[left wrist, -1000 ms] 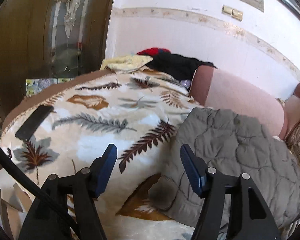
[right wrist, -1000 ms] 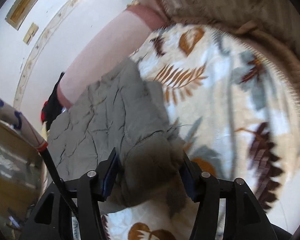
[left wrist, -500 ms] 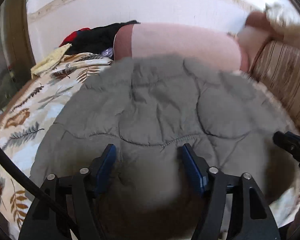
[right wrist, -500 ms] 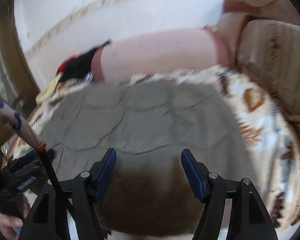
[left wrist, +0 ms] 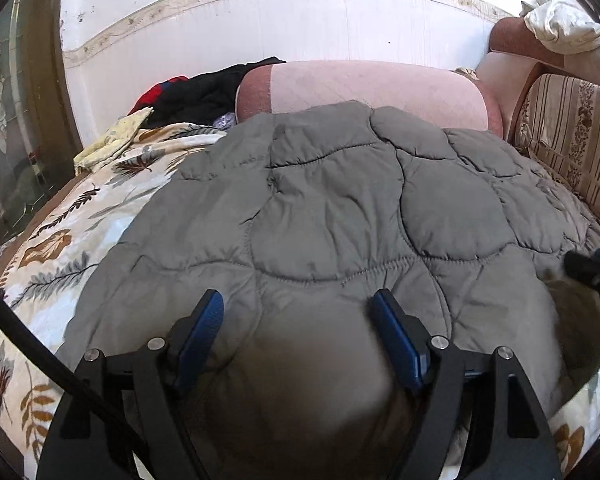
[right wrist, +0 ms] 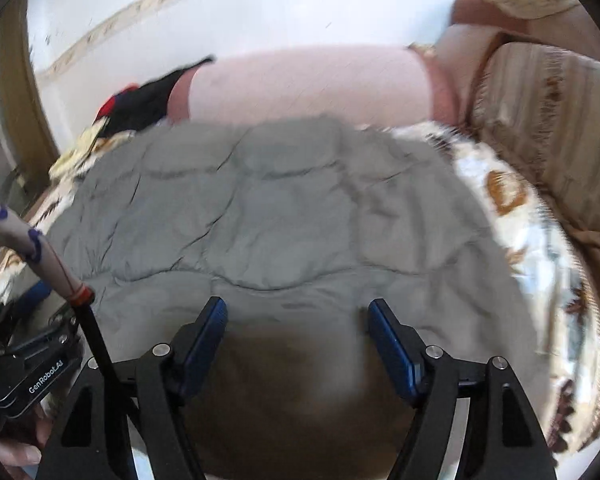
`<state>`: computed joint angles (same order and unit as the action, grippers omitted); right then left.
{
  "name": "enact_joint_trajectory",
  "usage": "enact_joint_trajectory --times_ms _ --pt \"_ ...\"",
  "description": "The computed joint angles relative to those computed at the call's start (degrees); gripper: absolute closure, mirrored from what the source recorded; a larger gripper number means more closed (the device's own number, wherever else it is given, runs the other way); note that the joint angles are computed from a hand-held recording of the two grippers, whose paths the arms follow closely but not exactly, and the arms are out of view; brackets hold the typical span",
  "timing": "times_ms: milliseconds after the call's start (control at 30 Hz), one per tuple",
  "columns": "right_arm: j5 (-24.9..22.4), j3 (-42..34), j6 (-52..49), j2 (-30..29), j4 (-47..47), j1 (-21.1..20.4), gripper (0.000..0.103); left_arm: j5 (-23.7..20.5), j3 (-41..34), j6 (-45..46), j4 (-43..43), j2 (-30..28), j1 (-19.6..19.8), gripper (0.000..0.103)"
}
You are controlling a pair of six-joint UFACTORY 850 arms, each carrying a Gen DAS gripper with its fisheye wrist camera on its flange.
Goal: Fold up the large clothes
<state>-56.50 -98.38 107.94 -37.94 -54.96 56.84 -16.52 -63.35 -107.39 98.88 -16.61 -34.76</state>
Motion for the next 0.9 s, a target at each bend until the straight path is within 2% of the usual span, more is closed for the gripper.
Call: enact_joint_trajectory --times_ms 167,300,433,633,800,900 --pt "-5.7 3.0 4.3 1.9 0.4 2.5 0.025 -1.5 2.4 -1.9 2.2 2.0 -0.8 0.027" --pt "-4.0 3.3 0.6 0.7 6.8 1.8 0.024 -0.9 2.7 -1.1 1.1 2.2 -0.5 0.026" --pt "-1.8 3.7 0.0 0.5 8.2 0.7 0.021 -1.2 3.1 -2.2 2.6 2.2 -0.5 0.026" --pt "-3.3 4.0 2.8 1.0 6.5 2.3 0.02 -2.2 7.1 -5.3 4.0 6.3 -0.4 0.026" --pt "-6.9 3.7 6.4 1.5 1.4 4.7 0.02 -4.2 10.7 -2.8 -0.1 9.8 -0.2 0.026" --pt "-6.4 1.9 4.4 0.2 2.5 5.0 0.02 -4.4 11.0 1.4 -6.1 10.1 0.6 0.026"
